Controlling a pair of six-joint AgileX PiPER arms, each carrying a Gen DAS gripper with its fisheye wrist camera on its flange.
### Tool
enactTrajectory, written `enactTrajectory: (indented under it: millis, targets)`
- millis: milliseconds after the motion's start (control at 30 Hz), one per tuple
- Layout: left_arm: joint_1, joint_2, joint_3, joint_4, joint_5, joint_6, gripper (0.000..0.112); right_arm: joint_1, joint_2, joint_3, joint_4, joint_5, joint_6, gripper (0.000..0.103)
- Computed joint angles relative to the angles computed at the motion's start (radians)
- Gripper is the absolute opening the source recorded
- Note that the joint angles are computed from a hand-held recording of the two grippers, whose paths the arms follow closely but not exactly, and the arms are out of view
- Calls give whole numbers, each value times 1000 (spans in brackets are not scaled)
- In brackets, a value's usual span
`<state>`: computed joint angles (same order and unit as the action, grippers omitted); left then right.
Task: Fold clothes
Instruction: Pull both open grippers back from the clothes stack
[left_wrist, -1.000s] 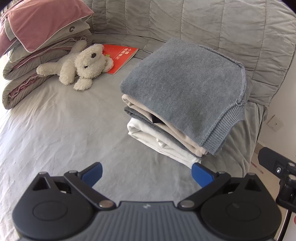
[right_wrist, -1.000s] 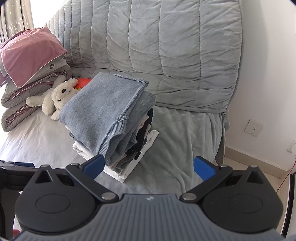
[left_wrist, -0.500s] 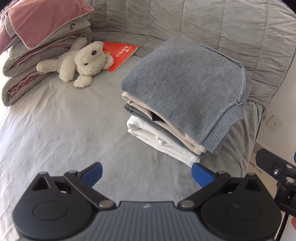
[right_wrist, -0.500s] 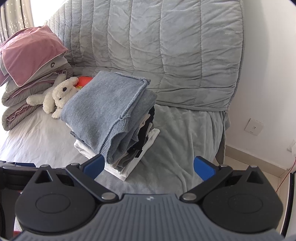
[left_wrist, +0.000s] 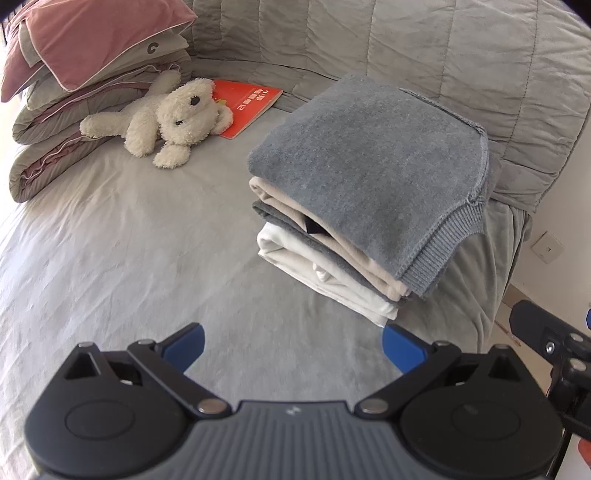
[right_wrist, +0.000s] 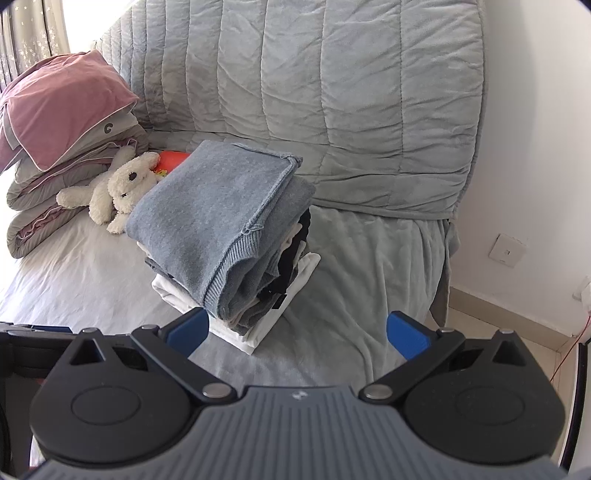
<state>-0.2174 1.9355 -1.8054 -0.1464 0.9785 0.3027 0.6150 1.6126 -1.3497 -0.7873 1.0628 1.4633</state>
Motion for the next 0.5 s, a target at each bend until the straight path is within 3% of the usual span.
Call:
enactTrajectory:
  millis: [500]
  targets:
    - [17, -120, 144, -1, -52, 23, 102, 76, -25, -10, -19, 61, 28, 103]
